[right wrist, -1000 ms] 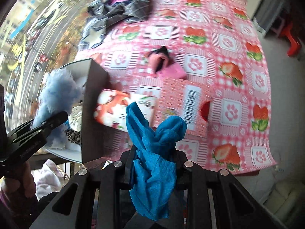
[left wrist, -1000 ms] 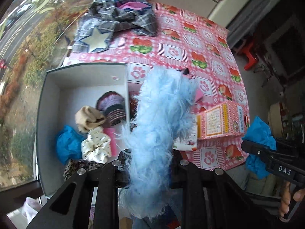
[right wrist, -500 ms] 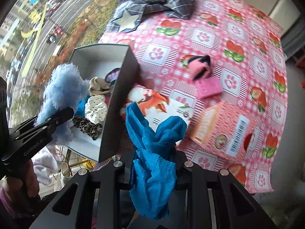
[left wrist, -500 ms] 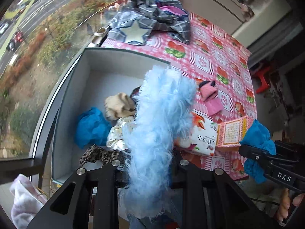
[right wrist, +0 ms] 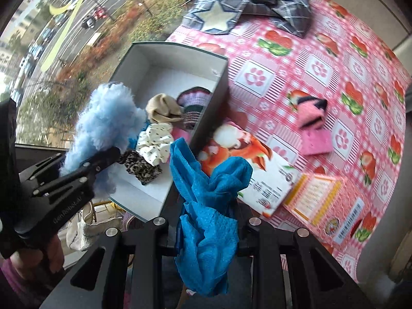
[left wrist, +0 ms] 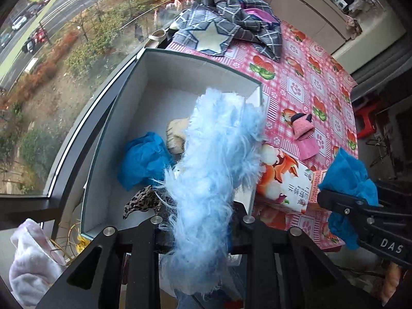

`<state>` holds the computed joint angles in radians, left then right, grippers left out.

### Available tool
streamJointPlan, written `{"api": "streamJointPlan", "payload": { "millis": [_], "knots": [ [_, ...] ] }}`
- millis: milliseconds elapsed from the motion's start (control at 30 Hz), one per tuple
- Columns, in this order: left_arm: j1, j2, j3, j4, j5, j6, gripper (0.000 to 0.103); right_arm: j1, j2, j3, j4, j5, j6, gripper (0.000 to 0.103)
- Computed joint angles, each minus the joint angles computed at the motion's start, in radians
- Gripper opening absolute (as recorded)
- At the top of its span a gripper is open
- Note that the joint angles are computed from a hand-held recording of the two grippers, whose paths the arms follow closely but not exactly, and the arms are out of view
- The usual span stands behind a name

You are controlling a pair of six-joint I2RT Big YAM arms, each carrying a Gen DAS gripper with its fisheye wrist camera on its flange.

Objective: Organize soft objects
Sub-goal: 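Lift the fluffy boa and blue cloth and carry both over the white box, then open both tools to drop the fluffy boa and blue cloth into the box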

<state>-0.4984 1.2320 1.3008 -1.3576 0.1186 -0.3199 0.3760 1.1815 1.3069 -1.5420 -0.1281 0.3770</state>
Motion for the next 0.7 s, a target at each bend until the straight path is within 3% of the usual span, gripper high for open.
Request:
{"api": "streamJointPlan", "payload": {
  "millis": [700],
  "knots": [
    [0.051,0.021,-0.037,-0.016,-0.025,-0.005,0.027,0.036,0.196,0.140,0.059,-0.094,0.007,0.028]
  ]
}}
